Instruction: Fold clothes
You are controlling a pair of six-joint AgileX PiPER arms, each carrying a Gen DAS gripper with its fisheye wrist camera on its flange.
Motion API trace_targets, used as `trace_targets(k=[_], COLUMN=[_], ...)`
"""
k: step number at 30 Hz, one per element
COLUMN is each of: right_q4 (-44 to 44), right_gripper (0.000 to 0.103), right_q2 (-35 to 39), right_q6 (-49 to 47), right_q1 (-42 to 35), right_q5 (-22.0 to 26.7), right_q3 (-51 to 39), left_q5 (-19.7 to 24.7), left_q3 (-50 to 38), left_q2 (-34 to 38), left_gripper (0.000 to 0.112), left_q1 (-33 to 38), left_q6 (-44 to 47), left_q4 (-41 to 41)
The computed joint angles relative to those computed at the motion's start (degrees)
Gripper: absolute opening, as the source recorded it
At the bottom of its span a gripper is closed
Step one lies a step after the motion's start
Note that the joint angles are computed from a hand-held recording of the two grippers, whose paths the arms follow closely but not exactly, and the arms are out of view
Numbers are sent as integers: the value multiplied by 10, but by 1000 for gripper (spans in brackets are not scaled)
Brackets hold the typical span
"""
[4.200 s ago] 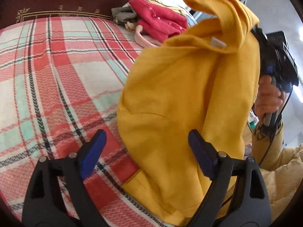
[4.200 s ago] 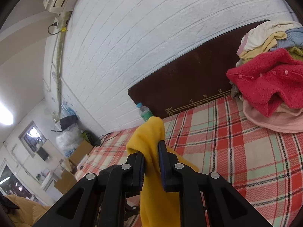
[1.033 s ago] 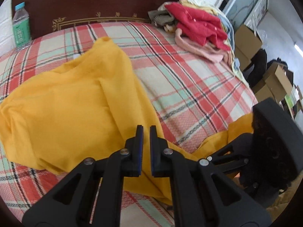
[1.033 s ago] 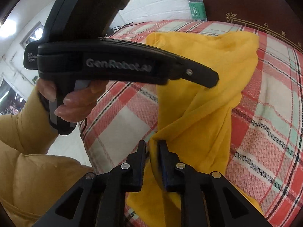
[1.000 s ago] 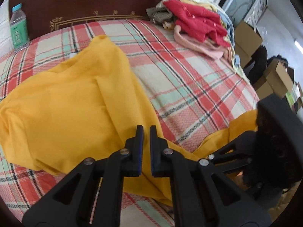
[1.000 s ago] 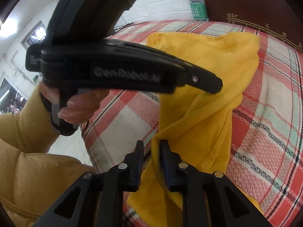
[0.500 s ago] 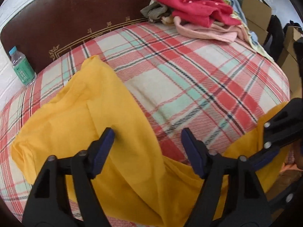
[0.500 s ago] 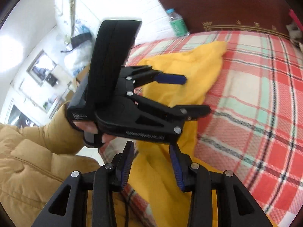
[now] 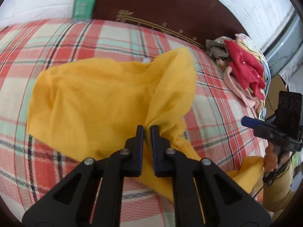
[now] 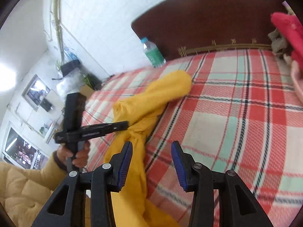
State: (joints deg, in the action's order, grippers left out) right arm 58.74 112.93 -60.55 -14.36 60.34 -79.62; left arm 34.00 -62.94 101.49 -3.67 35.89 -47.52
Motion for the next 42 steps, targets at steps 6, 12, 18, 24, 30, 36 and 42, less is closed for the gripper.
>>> trace_targets(k=[6, 12, 18, 24, 30, 36, 42], right_q4=[-76, -49, -29, -21, -28, -85, -263], right_gripper=[45, 45, 8, 6, 6, 6, 7], right_q2=[134, 241, 207, 86, -23, -103, -56], right_q6=[102, 143, 109, 49, 12, 25, 146], right_q1=[57, 111, 119, 63, -12, -65, -60], right_q5=[24, 85, 27, -43, -102, -227, -275], right_q3=[-183, -312, -248, -136, -67, -2, -1], left_q5=[29, 40, 55, 79, 89, 105, 100], left_q3=[29, 28, 36, 77, 97, 81, 64], left_q2=[10, 18, 12, -26, -23, 9, 21], left_gripper=[9, 9, 9, 9, 9, 9, 9], left_q1=[38, 44, 60, 93, 113, 119, 116], left_q6=[66, 90, 117, 189, 190, 181, 144], left_q4=[-82, -102, -117, -158, -139, -153, -121])
